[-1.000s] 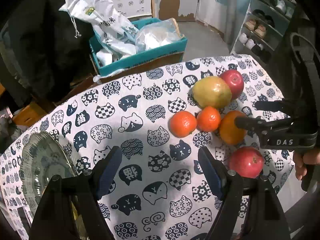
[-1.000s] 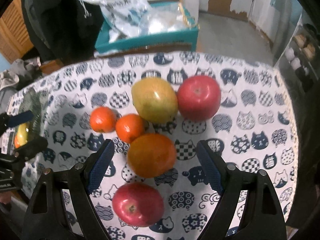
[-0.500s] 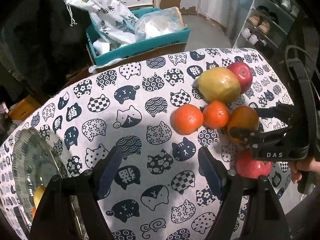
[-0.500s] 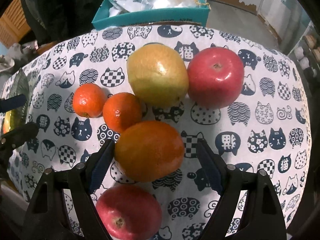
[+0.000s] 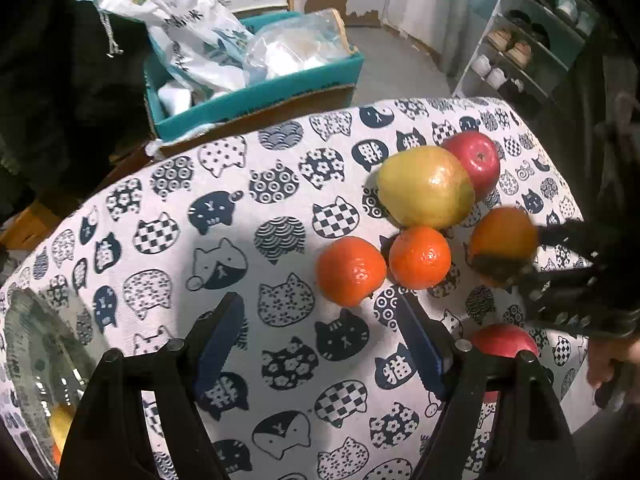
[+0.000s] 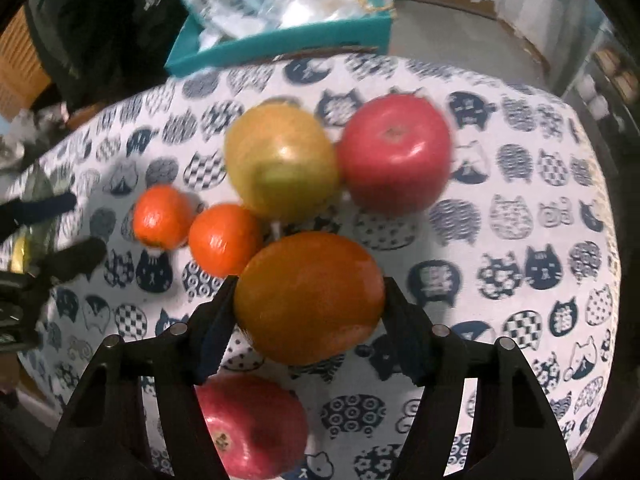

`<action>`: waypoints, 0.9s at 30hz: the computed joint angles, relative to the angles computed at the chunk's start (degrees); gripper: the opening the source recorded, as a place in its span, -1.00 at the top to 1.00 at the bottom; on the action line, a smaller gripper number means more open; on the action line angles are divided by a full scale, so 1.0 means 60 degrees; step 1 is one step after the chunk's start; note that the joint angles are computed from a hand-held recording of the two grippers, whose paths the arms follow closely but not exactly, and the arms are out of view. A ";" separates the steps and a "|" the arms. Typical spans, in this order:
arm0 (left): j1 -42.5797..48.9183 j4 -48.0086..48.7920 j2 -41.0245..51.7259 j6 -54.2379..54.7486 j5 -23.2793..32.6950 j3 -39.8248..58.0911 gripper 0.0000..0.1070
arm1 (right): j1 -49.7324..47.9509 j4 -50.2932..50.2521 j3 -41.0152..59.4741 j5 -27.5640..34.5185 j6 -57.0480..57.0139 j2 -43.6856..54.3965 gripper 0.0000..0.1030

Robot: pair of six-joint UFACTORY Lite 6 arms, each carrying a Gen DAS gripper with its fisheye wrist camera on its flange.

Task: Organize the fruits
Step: 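Close the right tool on a large orange while the left tool approaches another orange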

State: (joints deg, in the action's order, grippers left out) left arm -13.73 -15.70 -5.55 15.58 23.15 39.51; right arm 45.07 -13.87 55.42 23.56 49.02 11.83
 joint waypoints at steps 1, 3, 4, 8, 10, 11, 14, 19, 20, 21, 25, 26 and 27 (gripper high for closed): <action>-0.0052 -0.0007 0.0119 -0.0018 -0.0077 0.0012 -0.49 | -0.0079 -0.0134 -0.0135 0.0022 0.0145 -0.0212 -0.34; -0.0166 0.0063 0.0396 -0.0131 -0.0214 0.0079 -0.49 | -0.0240 -0.0328 -0.0456 -0.0009 0.0418 -0.0626 -0.34; -0.0216 0.0104 0.0547 -0.0194 -0.0268 0.0136 -0.49 | -0.0283 -0.0451 -0.0531 0.0034 0.0550 -0.0739 -0.34; -0.0387 0.0044 0.1106 -0.0320 -0.0403 0.0411 -0.49 | -0.0640 -0.0421 -0.0992 0.0006 0.0535 -0.1156 -0.34; -0.0512 0.0167 0.1367 -0.0505 -0.0467 0.0580 -0.49 | -0.0751 -0.0200 -0.1148 -0.0102 0.0357 -0.1227 -0.34; -0.0568 0.0219 0.1475 -0.0560 -0.0487 0.0655 -0.49 | -0.0771 -0.0161 -0.1133 -0.0157 0.0336 -0.1150 -0.34; -0.0709 0.0495 0.1886 -0.0843 -0.0581 0.0899 -0.49 | -0.0832 -0.0047 -0.1227 -0.0226 0.0236 -0.1160 -0.34; -0.0753 0.0396 0.2407 -0.0716 -0.0862 0.1053 -0.49 | -0.0955 0.0183 -0.1405 -0.0319 -0.0009 -0.1281 -0.34; -0.0762 0.0427 0.2445 -0.0731 -0.0904 0.1048 -0.49 | -0.0979 0.0234 -0.1426 -0.0336 -0.0065 -0.1290 -0.34; -0.0756 0.0394 0.2542 -0.0664 -0.0958 0.1067 -0.47 | -0.0991 0.0254 -0.1442 -0.0347 -0.0077 -0.1294 -0.34; -0.0676 -0.0328 0.2796 0.0079 -0.0979 0.1176 -0.16 | -0.1052 0.0329 -0.1525 -0.0375 -0.0169 -0.1353 -0.34; -0.0655 -0.0819 0.2840 0.0592 -0.0946 0.1194 -0.11 | -0.1050 0.0308 -0.1559 -0.0355 -0.0149 -0.1404 -0.34; -0.0662 -0.1025 0.2845 0.0808 -0.0936 0.1185 0.01 | -0.1053 0.0296 -0.1558 -0.0363 -0.0145 -0.1396 -0.34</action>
State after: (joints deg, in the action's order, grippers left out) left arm -17.70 -21.85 11.52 20.43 17.54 46.63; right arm 38.75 -12.10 46.07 21.38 48.15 3.45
